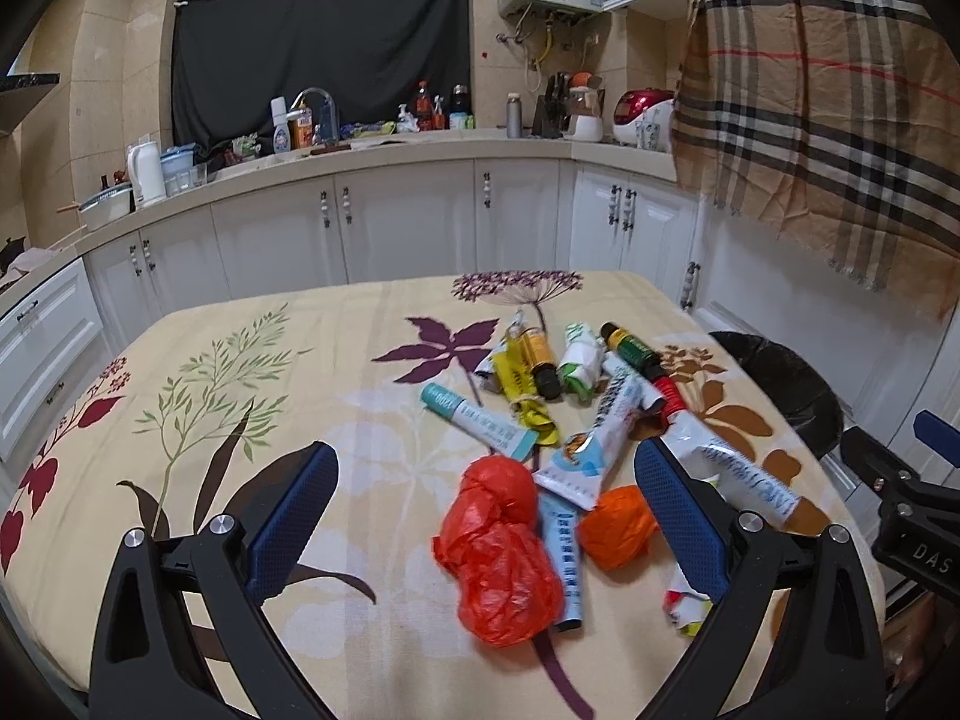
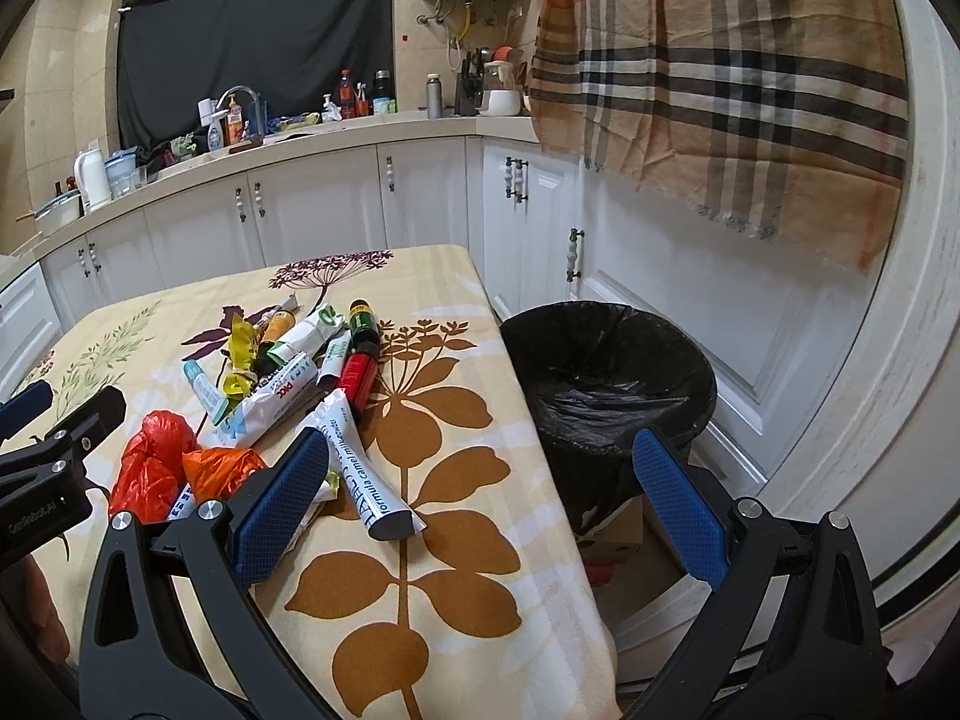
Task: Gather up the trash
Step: 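Grasp the red plastic bag with the left tool while the right tool grasps the white milk powder tube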
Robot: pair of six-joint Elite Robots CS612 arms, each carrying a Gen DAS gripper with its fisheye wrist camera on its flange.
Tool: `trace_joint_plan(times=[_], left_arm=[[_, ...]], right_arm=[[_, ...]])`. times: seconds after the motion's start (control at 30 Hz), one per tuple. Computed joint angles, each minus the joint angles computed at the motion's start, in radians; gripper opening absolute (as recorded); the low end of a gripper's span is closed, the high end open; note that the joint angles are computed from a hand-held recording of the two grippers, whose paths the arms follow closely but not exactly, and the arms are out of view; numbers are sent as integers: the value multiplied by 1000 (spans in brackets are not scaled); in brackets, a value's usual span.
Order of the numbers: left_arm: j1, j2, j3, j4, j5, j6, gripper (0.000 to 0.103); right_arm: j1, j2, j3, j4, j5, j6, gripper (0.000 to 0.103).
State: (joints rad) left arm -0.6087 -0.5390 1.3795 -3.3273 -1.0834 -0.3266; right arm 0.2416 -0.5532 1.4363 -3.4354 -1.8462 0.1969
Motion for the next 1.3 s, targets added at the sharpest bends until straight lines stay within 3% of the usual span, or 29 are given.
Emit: trace_joint_plan(times=[0.53,0.57,0.67,0.97,1.07,1.3], left_arm=[[34,20,-48,146,-73,-59,95],[35,22,-53,155,-79,-57,93],[40,28,-70,195,-99,-58,65],[54,40,-100,238,-196,-46,65],[59,44,-106,253,-234,-47,46],[71,39,-95,238,-261,-61,41]], right_arm=[[-8,39,-78,93,59,-1,98],[-8,42,-84,99,66,-1,97],[-11,49,-100,118,85,-5,91],[-16,63,-134,160,130,-12,88],[-16,68,-147,174,144,-21,85],[-15,76,-175,219,185,-43,73]])
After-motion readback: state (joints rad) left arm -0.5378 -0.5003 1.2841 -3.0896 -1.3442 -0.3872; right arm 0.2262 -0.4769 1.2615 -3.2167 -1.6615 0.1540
